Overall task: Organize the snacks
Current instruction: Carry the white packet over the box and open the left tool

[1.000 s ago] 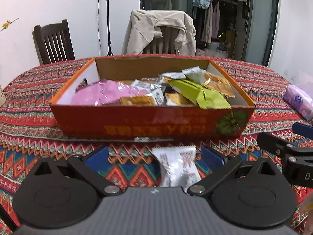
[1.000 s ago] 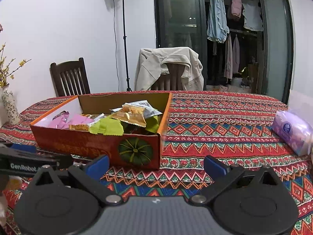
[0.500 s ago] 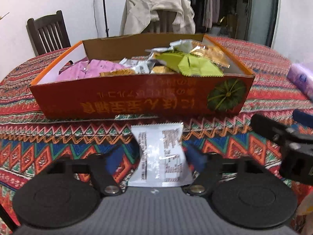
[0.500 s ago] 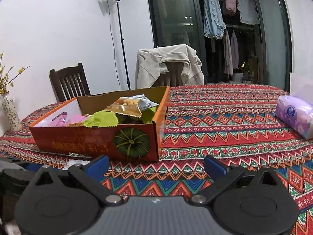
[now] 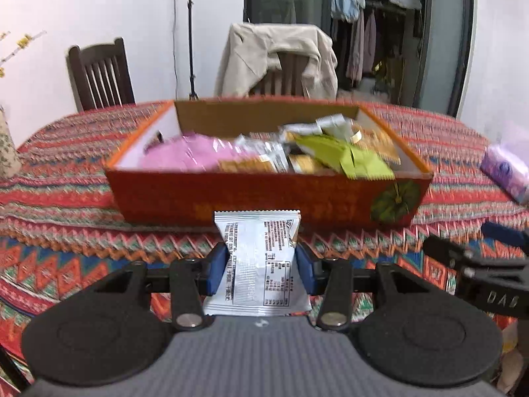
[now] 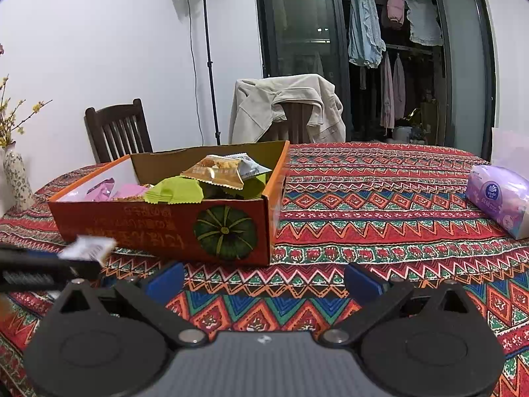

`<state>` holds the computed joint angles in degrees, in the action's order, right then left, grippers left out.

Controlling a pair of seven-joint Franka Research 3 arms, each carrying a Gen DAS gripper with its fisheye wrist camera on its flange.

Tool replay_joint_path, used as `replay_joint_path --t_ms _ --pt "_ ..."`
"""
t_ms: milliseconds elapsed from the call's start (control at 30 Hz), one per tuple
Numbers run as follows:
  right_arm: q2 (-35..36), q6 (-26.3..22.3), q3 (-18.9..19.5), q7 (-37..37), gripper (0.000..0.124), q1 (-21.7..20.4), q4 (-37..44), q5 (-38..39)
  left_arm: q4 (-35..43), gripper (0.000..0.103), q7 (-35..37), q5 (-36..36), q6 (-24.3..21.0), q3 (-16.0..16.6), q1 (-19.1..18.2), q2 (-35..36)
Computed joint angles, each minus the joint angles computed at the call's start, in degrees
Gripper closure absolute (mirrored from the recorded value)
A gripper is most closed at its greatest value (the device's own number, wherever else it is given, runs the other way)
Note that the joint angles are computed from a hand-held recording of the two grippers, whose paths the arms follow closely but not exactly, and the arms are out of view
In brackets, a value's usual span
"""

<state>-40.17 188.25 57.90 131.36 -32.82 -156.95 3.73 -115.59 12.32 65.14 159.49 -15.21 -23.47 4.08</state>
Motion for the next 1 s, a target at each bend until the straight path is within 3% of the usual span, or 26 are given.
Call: replay_joint_path --t_ms 200,500,800,833,900,933,1000 --pt "-0.95 2.12 0.77 0.19 0.021 -0.47 -0.69 1.08 2.35 0.057 -4.71 5.92 0.57 0.69 1.27 -0.98" --pt "0.55 5.57 0.96 -2.55 0.021 -0.56 -0.37 3.22 10.89 0.057 -1.28 5.92 -0.61 2.12 1.41 4.60" --pt "-1.70 0.64 4.49 -1.04 0.021 -6.44 6.21 3.82 16.08 0.055 2.19 4.51 0.19 5.43 -0.05 9.72" --pt "-1.57 0.35 4.82 -0.61 0.021 -7.09 7.02 3.46 16.23 0.052 2.53 4.46 0.73 5.75 -0.05 9.94" --pt "-1.44 -0.34 5.49 0.35 0.021 -8.35 8.50 2.79 15.71 0.007 1.27 4.62 1.10 6.52 -0.17 9.56" --pt "-1.44 -0.59 5.67 0.81 0.021 -8.76 9.01 2.43 14.81 0.000 -2.74 7.64 1.95 7.45 -0.48 8.74" --pt "-1.64 -0.88 6.00 1.70 0.021 -9.35 9.83 1.72 12.80 0.000 -8.89 13.39 4.24 8.07 0.05 6.86"
